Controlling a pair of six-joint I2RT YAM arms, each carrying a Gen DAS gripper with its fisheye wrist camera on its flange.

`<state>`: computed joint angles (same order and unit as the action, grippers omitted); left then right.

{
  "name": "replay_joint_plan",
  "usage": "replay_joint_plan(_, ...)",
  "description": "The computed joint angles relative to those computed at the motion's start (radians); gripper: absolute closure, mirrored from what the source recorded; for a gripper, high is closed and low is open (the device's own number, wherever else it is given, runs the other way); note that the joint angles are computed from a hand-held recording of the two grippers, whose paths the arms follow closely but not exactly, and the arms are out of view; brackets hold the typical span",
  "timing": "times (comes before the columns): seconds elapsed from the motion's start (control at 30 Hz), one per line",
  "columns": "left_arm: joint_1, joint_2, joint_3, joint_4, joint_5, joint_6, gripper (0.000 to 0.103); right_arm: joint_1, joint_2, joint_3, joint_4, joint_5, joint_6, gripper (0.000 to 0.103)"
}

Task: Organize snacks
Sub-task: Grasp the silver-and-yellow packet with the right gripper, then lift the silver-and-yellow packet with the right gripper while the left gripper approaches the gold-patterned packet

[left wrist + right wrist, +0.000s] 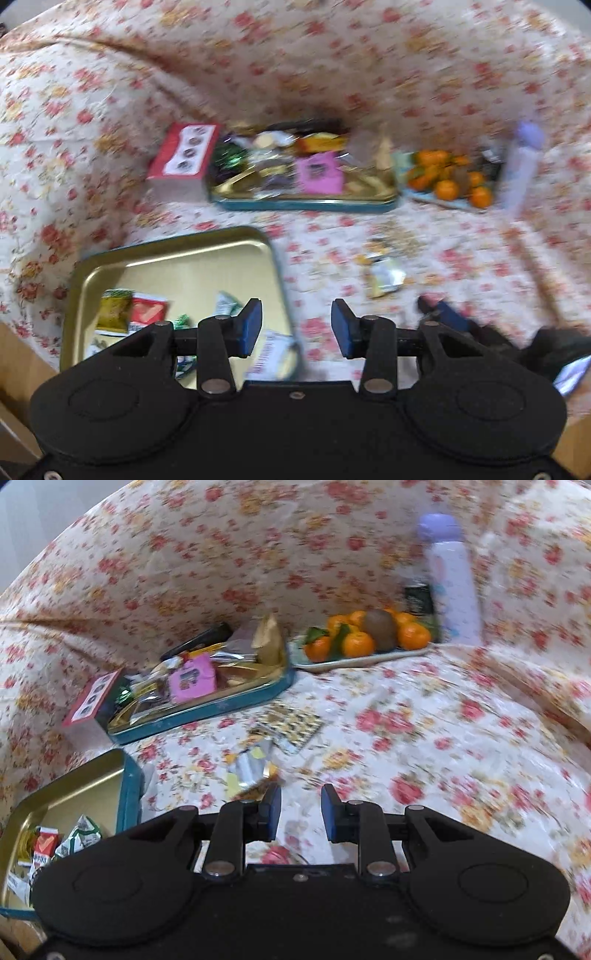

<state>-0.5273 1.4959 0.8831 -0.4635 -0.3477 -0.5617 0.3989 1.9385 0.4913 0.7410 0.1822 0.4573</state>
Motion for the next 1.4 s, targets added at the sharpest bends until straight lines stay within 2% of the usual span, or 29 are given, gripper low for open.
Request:
replay_joint_plan(0.17, 0.039, 0.054, -0.067, 0.101, -0.007, 0.013, 0.053, 0.012, 0.065, 0.105, -0.024, -0.018, -0.057, 0.072)
replay_joint_plan(0.23, 0.046, 0.071, -0.078, 0.121, -0.006, 0.016, 0.053, 0.018, 0.087, 0.145, -0.027, -0.02, -0.079, 0.068)
replay_joint_plan(0.27, 0.054, 0.074, -0.084, 0.131, 0.009, 0.021, 0.053, 0.021, 0.102, 0.173, -0.036, -0.022, -0.1, 0.063)
replay_joint_plan(0.43, 0.08, 0.083, -0.119, 0.184, 0.08, 0.044, 0.053, 0.039, 0.186, 0.308, -0.106, -0.029, -0.229, 0.056)
replay_joint_plan(0.5, 0.076, 0.087, -0.128, 0.197, 0.073, 0.046, 0.053, 0.052, 0.223, 0.354, -0.131, 0.003, -0.276, 0.056)
replay_joint_plan(0.7, 0.073, 0.088, -0.15, 0.234, 0.075, 0.069, 0.053, 0.05, 0.305, 0.427, -0.181, -0.004, -0.327, 0.056)
replay_joint_plan(0.9, 0.077, 0.086, -0.147, 0.239, 0.084, 0.067, 0.053, 0.05, 0.306, 0.373, -0.1, 0.006, -0.355, 0.06)
replay_joint_plan(1.1, 0.059, 0.111, -0.112, 0.239, 0.087, 0.06, 0.053, 0.019, 0.238, 0.202, 0.013, 0.004, -0.34, 0.061)
replay_joint_plan(1.27, 0.051, 0.188, -0.012, 0.213, 0.132, 0.054, 0.053, -0.04, 0.23, 0.079, 0.153, 0.056, -0.341, 0.061)
replay_joint_plan(1.4, 0.038, 0.278, 0.102, 0.185, 0.151, 0.038, 0.053, -0.099, 0.254, 0.046, 0.238, 0.081, -0.367, 0.062)
